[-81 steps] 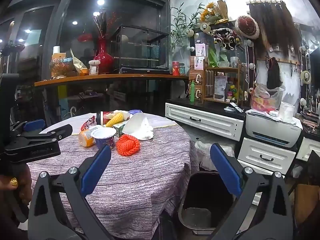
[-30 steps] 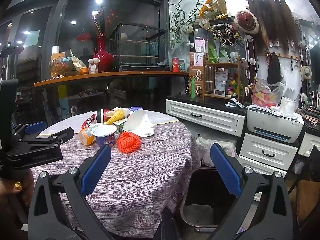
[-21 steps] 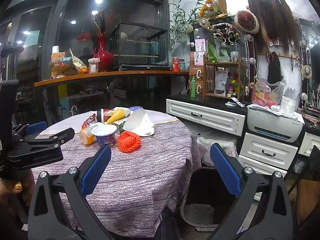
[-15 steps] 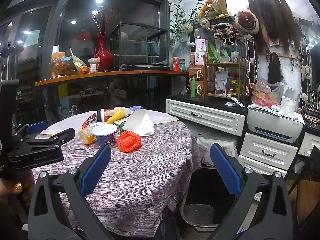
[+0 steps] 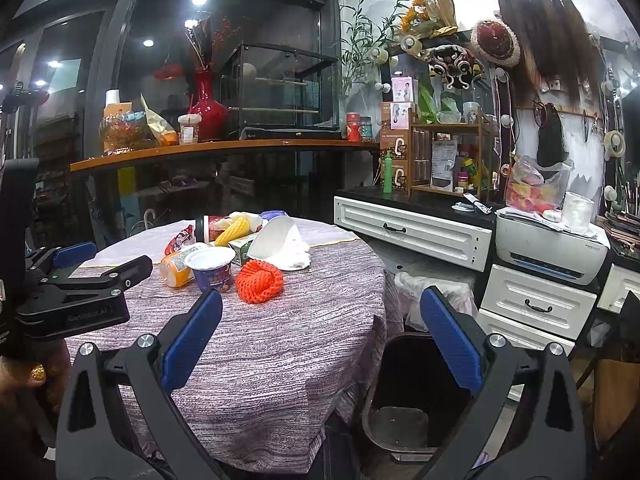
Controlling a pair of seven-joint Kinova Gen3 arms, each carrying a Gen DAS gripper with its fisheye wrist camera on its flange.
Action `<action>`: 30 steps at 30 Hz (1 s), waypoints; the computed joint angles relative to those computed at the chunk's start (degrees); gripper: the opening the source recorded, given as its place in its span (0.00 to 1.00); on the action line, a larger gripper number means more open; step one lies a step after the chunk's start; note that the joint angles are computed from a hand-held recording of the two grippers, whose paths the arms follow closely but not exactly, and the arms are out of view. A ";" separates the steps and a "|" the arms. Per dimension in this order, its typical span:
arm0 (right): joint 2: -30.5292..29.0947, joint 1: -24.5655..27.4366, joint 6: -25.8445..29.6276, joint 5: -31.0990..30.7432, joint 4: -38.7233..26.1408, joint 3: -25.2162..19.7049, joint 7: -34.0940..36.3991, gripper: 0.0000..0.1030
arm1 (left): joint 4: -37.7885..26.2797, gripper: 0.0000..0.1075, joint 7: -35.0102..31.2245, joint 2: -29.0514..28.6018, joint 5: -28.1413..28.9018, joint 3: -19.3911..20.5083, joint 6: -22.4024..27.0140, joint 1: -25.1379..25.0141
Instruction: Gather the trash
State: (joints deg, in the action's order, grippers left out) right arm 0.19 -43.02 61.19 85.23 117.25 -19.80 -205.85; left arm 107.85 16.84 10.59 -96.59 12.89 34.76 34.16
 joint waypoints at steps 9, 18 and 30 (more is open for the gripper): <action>0.30 -0.32 0.31 -0.13 -0.24 -0.03 0.09 0.95 | 0.00 0.91 0.03 -0.01 -0.07 0.05 -0.07 -0.06; 0.32 -0.39 0.23 -0.37 -0.34 -0.03 0.24 0.95 | -0.15 0.91 -0.46 -0.10 0.42 -0.02 -0.15 -0.02; 0.56 -0.52 -0.05 -0.57 -0.44 0.13 0.56 0.95 | -0.15 0.91 -0.47 0.04 0.39 -0.07 -0.25 -0.03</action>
State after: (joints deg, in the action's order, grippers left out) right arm 0.75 -43.54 61.14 84.66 116.82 -19.67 -205.29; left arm 107.70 16.37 10.63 -96.20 12.82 34.51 34.13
